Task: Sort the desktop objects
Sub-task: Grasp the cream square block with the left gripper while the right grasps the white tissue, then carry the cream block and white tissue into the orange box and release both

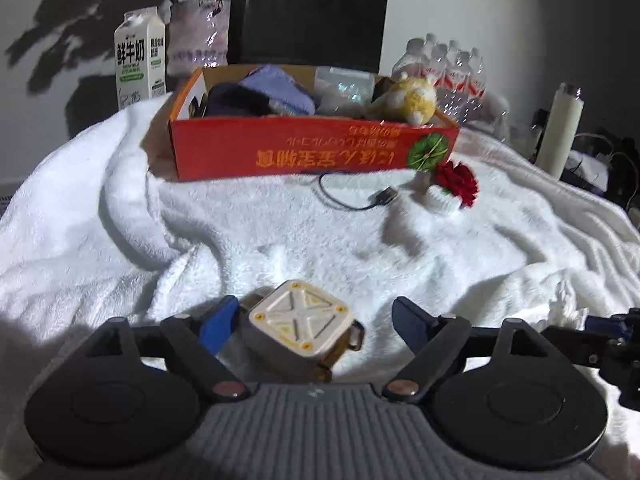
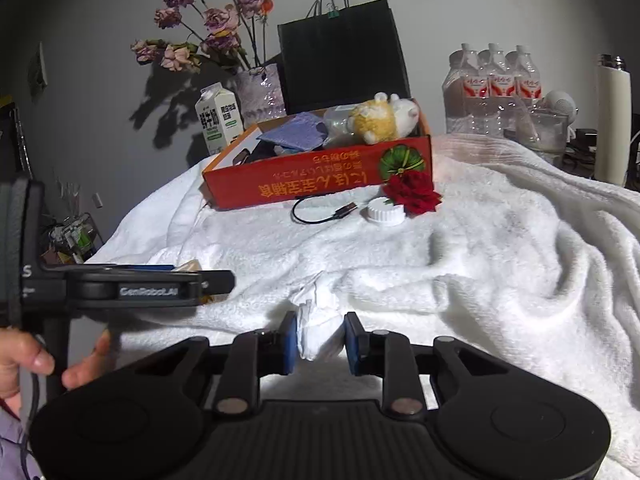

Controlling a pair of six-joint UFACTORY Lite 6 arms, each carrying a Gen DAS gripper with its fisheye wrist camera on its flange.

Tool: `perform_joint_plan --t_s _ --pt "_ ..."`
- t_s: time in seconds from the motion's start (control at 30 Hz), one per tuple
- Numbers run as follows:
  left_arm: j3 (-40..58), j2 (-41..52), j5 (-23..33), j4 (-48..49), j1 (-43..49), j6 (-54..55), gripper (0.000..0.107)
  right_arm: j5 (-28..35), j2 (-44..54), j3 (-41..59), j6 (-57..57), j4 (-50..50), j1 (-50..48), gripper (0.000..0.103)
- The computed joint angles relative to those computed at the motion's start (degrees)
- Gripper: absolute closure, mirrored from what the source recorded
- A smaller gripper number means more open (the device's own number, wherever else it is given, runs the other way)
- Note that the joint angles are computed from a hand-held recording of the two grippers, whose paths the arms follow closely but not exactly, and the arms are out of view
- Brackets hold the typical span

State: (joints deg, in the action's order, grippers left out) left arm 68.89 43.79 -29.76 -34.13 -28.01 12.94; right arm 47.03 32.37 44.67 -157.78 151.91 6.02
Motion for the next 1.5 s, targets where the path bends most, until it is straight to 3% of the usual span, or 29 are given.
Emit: perform_joint_plan --t_s 0.07,0.33,0.47,0.87,1.07,1.27,1.5 --pt "-0.3 0.2 -0.7 -4.3 -1.0 4.1 0.046 -0.6 0.8 0.9 -1.1 1.5 1.1 0.08" --pt "-15.3 -11.9 -7.8 -3.8 -5.8 -3.8 0.046 -0.7 0.5 0.8 -1.9 2.2 1.6 0.08" --pt "-22.1 -18.9 -13.0 -9.5 -12.3 -1.4 0.046 1.5 -4.8 -4.1 -4.8 3.6 2.5 0.08" --pt "-33.9 -28.9 -20.7 -25.7 -30.2 0.9 0.046 6.6 -23.3 -23.7 -9.9 7.1 3.7 0.08" --pt "-33.8 -29.6 -20.4 -26.7 -29.8 2.4 0.046 7.9 -27.0 -28.1 -10.1 6.8 2.2 0.08" --pt "-30.7 -27.3 -19.1 -25.2 -25.8 3.9 0.046 8.8 -20.4 -23.3 -9.0 4.0 1.0 0.08" --pt "-22.4 -29.9 -5.7 -11.5 -9.1 7.3 0.046 3.6 -17.2 -9.4 -0.1 -7.7 -3.1 0.08"
